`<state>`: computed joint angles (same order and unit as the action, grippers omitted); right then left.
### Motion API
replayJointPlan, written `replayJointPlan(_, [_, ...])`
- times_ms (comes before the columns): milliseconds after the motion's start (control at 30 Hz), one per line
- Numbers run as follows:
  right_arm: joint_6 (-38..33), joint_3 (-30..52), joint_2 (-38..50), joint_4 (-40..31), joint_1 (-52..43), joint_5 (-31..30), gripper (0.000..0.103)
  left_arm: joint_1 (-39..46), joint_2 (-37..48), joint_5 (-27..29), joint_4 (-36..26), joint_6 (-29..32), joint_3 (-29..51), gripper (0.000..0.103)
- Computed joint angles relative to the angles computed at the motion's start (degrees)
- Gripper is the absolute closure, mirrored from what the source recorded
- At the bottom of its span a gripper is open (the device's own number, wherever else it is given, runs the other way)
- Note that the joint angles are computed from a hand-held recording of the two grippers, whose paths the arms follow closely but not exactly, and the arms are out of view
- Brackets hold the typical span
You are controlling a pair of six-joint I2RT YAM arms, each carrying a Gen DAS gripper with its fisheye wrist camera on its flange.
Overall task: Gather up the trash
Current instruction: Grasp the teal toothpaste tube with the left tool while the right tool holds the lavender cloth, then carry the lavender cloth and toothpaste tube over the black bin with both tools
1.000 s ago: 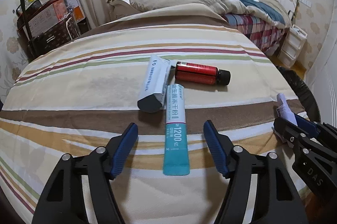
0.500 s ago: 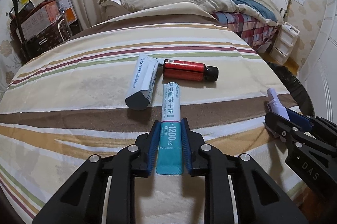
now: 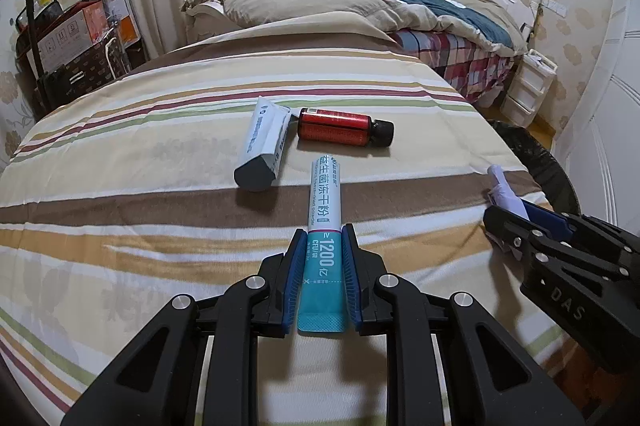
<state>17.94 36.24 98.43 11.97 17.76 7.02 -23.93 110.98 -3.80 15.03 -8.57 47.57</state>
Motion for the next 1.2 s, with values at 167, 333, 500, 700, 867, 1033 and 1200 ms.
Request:
replayJointPlan(167, [-0.24,-0.58,-0.28,0.63,-0.44,-0.17,0.073,-0.27,-1.69,-0.13,1.53,-0.17,-2.48,0.082])
replayJointPlan(333, [-0.78,-2.74,-2.06,2.15,-1.22,-0.52,0.076,-0.79,-3.35,-1.10,4.31,-0.27,-5.07,0.082])
replayJointPlan(500, [-0.81,-4.56,-3.70,2.81,-0.77,0.15,0.077,-1.37,-4.44,-1.36,6.45,-0.24,-6.77,0.082])
replayJointPlan(700, [-0.36,-4.78,-3.74,2.74,0.01,0.79,0.077,-1.68,-4.88,-1.69,7.32,-0.63,-7.81,0.082])
replayJointPlan(867, [0.55,-5.20,-3.69,3.37,0.05,0.91,0.076,-1.41,-5.19,-1.44,7.35,-0.90,-8.26,0.082])
replayJointPlan(1033, [1.24,-5.51,-2.83,3.53,-0.85,0.03,0.069,-1.16,-5.22,-1.10,7.36,-0.98,-8.36,0.082])
replayJointPlan(1200, [1.06,-5.37,-2.58,3.36,-0.69,0.16,0.066,-0.60,-5.06,-0.33,7.05,-1.14,-8.20,0.082])
